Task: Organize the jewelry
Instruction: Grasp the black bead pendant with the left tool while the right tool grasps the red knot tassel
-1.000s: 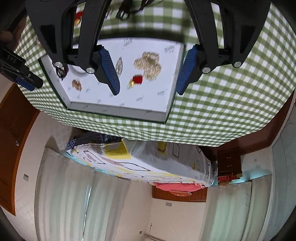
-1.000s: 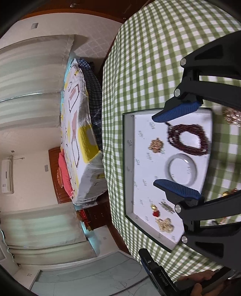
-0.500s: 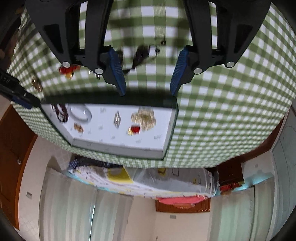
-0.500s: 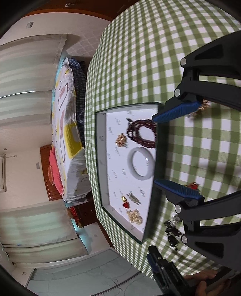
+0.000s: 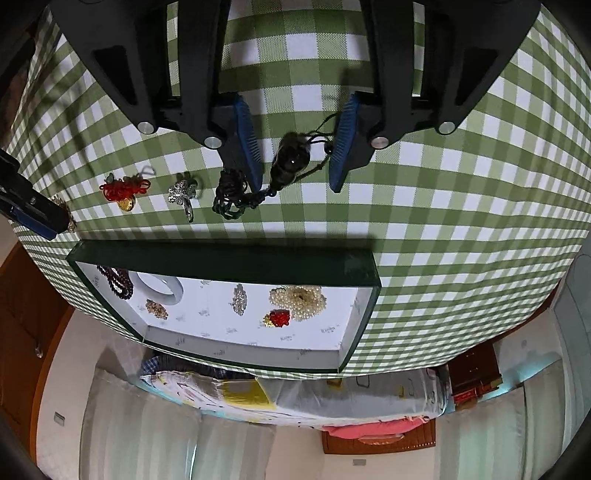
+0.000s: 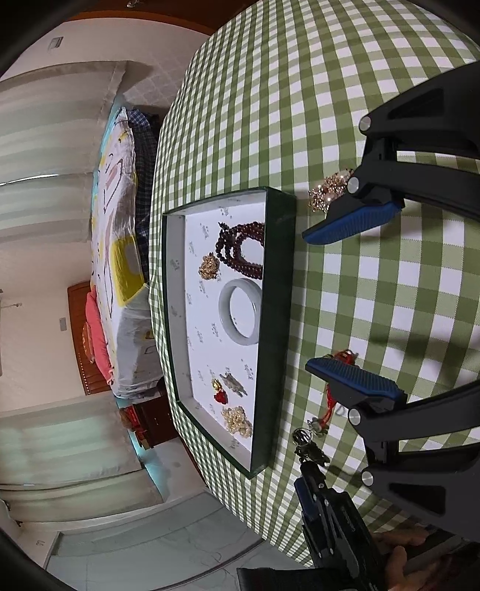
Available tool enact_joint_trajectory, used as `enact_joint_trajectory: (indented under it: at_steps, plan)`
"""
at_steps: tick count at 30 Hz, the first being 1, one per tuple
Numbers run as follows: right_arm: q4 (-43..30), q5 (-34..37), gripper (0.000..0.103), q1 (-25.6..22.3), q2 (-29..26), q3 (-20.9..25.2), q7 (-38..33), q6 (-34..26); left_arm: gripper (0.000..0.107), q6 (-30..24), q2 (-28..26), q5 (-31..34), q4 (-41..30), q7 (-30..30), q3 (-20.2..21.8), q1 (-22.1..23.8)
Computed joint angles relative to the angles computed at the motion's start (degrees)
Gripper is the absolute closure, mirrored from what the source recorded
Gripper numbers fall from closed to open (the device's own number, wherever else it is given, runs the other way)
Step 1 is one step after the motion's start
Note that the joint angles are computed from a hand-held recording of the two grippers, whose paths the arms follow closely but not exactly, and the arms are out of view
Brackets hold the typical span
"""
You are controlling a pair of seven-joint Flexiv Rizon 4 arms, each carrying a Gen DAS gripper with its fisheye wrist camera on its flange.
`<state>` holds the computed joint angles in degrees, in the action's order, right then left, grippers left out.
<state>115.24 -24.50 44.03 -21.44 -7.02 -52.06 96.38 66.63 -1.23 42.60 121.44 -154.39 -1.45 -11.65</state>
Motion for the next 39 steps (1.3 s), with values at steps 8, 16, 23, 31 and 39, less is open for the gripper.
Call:
enact_joint_trajectory:
  at_steps: [8, 16, 23, 31, 39]
  plan:
    - [-0.25, 0.02, 0.040, -0.87, -0.38, 1.95, -0.64, -0.44, 0.088, 1.32, 0.09, 0.18, 0.47, 0.67, 0.15, 0.17]
    - [-2.05, -0.05, 0.040, -3.59, -1.77, 6.72, -2.17, -2.06, 0.090, -0.16, 2.90, 2.19, 1.93, -3.10, -0.44, 0.59]
    - [-5.83, -0.13, 0.040, -6.43, -3.99, 12.23, -4.16, -6.80, 0.090, -1.06, 4.90, 2.74, 3.16, -4.84, -1.89, 2.44]
    - [-6.28, -1.75, 0.050, -6.38, -4.25, 12.62, -4.89, -10.08, 0.090, -0.74, 4.82, 2.43, 3.39, -4.83, -2.51, 3.25]
    - [-4.33, -1.33, 0.084, -8.01, -3.48, 13.95, -5.91, -7.76, 0.090, -0.98, 4.81, 2.82, 3.33, -5.39, -2.78, 3.22]
